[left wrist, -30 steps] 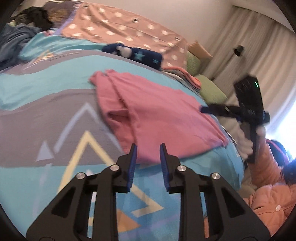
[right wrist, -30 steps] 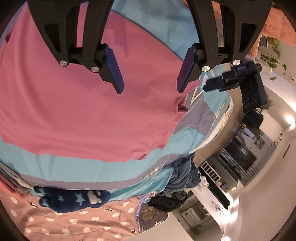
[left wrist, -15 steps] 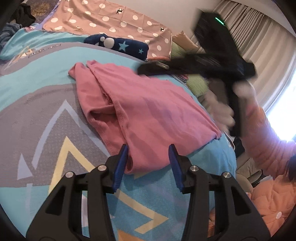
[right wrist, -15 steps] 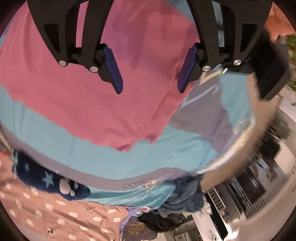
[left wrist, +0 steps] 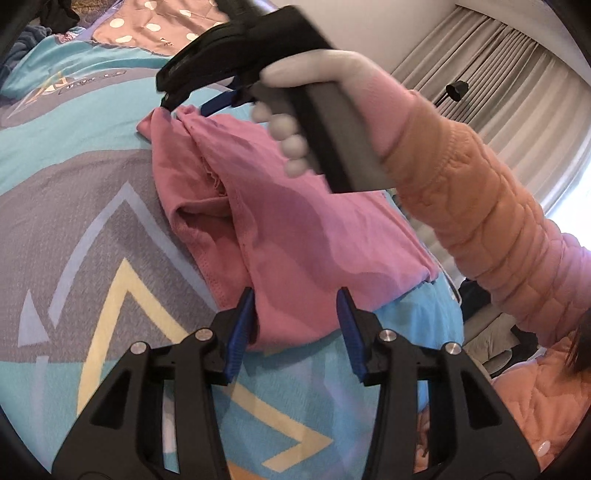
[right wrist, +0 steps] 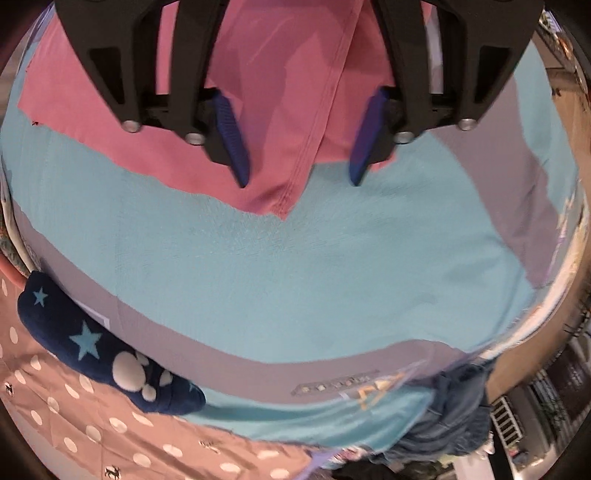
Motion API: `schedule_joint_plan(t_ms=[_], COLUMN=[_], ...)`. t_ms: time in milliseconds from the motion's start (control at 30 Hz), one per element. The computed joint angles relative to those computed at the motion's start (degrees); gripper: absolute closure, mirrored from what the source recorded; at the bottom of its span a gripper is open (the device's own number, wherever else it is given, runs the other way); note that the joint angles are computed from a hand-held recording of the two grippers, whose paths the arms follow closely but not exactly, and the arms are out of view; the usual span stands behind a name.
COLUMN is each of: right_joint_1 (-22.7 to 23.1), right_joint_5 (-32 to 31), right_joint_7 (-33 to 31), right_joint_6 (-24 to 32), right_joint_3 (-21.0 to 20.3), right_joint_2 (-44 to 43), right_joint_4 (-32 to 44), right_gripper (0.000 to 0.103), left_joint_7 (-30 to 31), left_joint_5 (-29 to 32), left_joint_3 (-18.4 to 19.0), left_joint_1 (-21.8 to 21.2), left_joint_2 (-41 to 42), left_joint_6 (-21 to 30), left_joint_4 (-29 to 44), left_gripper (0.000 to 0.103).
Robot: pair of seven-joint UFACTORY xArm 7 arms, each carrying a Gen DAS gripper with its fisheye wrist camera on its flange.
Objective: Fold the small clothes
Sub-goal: 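Pinch the pink shirt's edge with the right tool and release it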
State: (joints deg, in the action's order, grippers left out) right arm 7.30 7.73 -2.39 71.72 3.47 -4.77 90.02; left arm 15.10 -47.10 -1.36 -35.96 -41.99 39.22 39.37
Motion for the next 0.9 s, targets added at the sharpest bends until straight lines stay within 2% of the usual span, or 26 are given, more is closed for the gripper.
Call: schedule_joint_plan(t_ms=[33,67,133,200,267,333,367,433,467,500,567,600,667,700,733,833,900], right_joint_1=[0.10,0.21,0.00,-0.58,-1.22,-1.43,-1.48,-1.78,-1.97,-2.21,-2.72,-2.73,-2.46,-2.21,-1.83,0.00,1.30], right_joint_5=[-0.80,-2.49,-0.25,3.82,8.18,10.51,13.30,14.80,15.41,16.17,17.16,17.37,16.32,15.75,14.71,10.93,4.38], right_joint_7=[0.45,0.96,0.25,-0.49,-2.08,-4.49,-7.70,-10.90,-11.81,-12.02,-11.74,-12.10,-13.28,-13.75,-14.09,-16.08,-14.42], right_joint_6=[0.16,-0.90,-2.18,-4.44,-5.49,-4.15,-2.60,-2.40,-2.35,-1.78,-1.35,-0.99,2.20,3.49,5.24,9.91,9.51], right_joint_3=[0.22,0.50,-0.08,-1.05,-2.20,-2.57,-2.97,-2.90,-2.95,-3.11,-3.39,-3.40,-3.29,-3.11,-2.70,-0.89,1.72], right_joint_2=[0.65,0.89,0.69,-0.64,-1.28,-0.38,0.21,-0.01,-0.29,-0.46,-1.66,-2.62,-3.62,-3.78,-4.20,-5.42,-6.03], right_joint_4=[0.34,0.06,-0.11,-0.89,-0.96,-0.20,-0.06,-1.14,-1.60,-1.56,-1.79,-2.16,-0.89,-0.46,-0.12,-0.46,-2.46], right_gripper=[0.080,0.101,0.101,0.101,0.101,0.101,0.100,0.097,0.090,0.076,0.068,0.067,0.061,0.052,0.049,0.045,0.045], left_joint_7=[0.44,0.98,0.95,0.51,-2.24,-4.69,-4.64,-4.40,-4.50,-4.64,-5.10,-5.11,-5.09,-4.98,-5.03,-5.29,-5.35], left_joint_5=[-0.51,-1.18,-1.79,-3.13,-2.03,-0.84,-1.74,-3.09,-3.07,-2.58,-1.85,-1.73,-1.69,-1.74,-1.83,-1.59,-1.09], left_joint_3=[0.29,0.82,1.73,2.61,1.61,1.07,1.77,2.25,1.93,1.45,1.00,1.05,1.16,1.39,1.36,1.35,1.22], left_joint_1=[-0.35,-0.79,-0.99,-0.77,1.44,3.41,3.44,3.40,3.64,3.96,4.23,4.17,3.98,3.91,3.87,3.98,4.13], left_joint_2=[0.34,0.92,1.65,0.31,-1.85,-3.08,-3.48,-3.94,-4.16,-4.33,-4.62,-4.36,-4.10,-3.66,-3.59,-3.47,-3.20], left_joint_6=[-0.28,-0.18,2.24,5.38,7.34,8.25,8.15,7.83,7.59,7.39,7.34,7.28,7.15,7.14,7.07,7.33,7.58], left_joint_4=[0.07,0.25,0.99,0.49,-0.69,-1.69,-2.51,-3.24,-3.37,-3.33,-3.21,-3.03,-2.91,-2.64,-2.64,-2.35,-2.08], left_gripper=[0.059,0.075,0.100,0.100,0.100,0.100,0.099,0.099,0.099,0.099,0.099,0.099,0.099,0.099,0.098,0.098,0.098])
